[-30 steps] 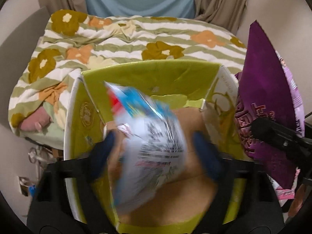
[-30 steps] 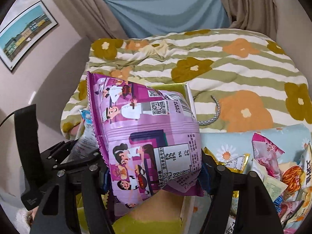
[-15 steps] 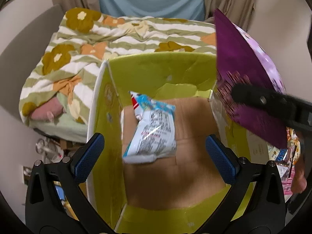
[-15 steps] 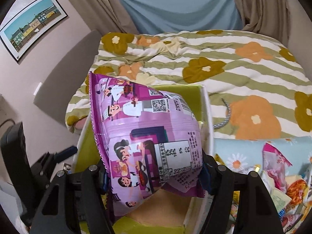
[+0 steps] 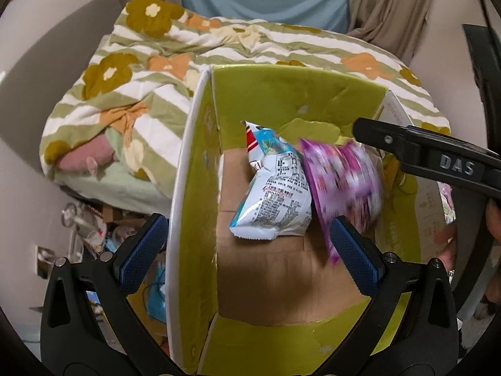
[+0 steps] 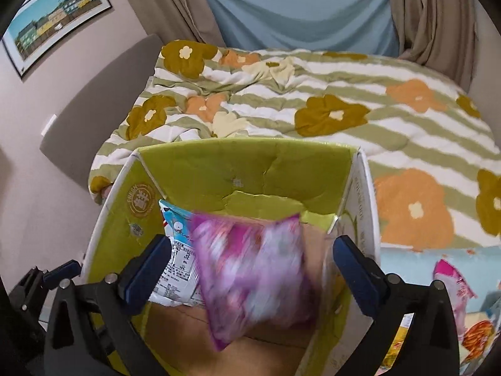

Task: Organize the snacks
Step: 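Carry both bags over the yellow box and release them inside, then move both tools back over the snack pile on the table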

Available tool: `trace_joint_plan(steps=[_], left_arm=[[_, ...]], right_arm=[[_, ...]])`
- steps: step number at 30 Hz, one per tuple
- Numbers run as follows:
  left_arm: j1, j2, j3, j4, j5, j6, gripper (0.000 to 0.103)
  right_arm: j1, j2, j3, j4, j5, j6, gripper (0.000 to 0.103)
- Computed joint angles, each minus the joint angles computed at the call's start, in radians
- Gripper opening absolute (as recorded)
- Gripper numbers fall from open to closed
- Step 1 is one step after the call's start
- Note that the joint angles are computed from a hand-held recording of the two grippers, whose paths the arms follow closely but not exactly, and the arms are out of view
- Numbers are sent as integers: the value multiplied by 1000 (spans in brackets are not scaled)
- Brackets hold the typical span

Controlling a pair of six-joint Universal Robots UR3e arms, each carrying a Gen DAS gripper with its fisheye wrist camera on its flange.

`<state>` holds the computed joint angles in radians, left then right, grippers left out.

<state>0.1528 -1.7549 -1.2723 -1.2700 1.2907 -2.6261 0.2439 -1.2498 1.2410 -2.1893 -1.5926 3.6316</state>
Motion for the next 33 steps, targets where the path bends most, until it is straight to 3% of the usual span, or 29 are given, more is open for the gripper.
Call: trace_joint_plan(steps=[11, 20, 25, 33], left_arm=[[26, 62, 122, -58, 15, 28, 103], [51, 168, 139, -125, -75, 83, 103], [20, 258, 86, -177, -134, 85, 103], [-225, 410, -94, -112, -55, -53, 103]], right_arm=[[43, -100, -49, 100, -48, 21, 103], [117, -217, -123, 277, -178, 91, 103], [134, -368, -26, 306, -227, 128, 103], [27, -803, 282, 422, -212, 107, 103]])
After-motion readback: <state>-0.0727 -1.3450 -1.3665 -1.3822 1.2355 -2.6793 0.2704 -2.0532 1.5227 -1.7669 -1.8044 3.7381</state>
